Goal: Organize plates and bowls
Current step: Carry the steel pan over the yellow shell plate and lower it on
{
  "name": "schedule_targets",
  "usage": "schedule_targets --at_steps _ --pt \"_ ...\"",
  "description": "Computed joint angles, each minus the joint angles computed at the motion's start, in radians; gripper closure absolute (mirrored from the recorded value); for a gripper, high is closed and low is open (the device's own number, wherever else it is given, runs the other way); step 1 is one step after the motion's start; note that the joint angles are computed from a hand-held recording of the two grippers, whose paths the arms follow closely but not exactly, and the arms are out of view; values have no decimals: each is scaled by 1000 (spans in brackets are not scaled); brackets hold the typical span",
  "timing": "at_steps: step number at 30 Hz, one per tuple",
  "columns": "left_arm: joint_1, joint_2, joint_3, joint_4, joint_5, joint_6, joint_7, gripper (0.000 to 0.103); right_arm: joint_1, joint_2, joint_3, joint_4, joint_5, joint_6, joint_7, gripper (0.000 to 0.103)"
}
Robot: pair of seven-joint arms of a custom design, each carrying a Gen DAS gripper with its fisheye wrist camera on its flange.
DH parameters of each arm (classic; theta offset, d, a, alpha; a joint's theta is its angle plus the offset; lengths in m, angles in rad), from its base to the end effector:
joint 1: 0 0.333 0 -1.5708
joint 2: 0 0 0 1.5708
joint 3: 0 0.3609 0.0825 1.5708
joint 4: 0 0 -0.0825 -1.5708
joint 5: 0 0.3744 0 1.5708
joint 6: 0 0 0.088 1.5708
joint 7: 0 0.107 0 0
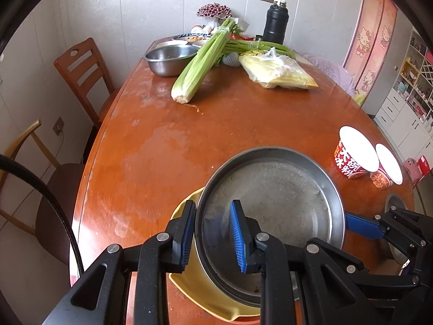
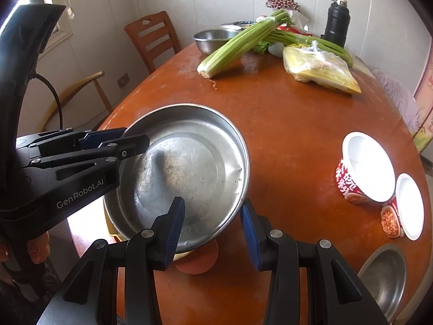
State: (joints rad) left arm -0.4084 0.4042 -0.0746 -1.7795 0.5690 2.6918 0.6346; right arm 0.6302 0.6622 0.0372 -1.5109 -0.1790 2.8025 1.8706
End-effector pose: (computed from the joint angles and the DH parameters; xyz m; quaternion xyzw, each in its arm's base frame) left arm 0.6127 -0.3333 0.4308 -0.6803 0.6701 -0.2308 0.1869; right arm 0.6088 0.4811 0.3879 -0.8175 0.4839 -0.1346 0.2818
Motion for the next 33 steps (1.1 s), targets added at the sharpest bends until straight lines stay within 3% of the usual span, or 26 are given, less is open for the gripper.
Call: schedule_targets --at_steps 6,14,33 --pt "-32 4 26 -1 67 -42 -64 77 -3 13 12 12 8 -7 -27 59" --pt "-19 3 14 -14 84 -38 -86 77 -10 32 22 33 26 -26 -51 59" --pt "-8 11 9 -22 61 -28 -77 77 1 56 15 60 25 -45 -71 59"
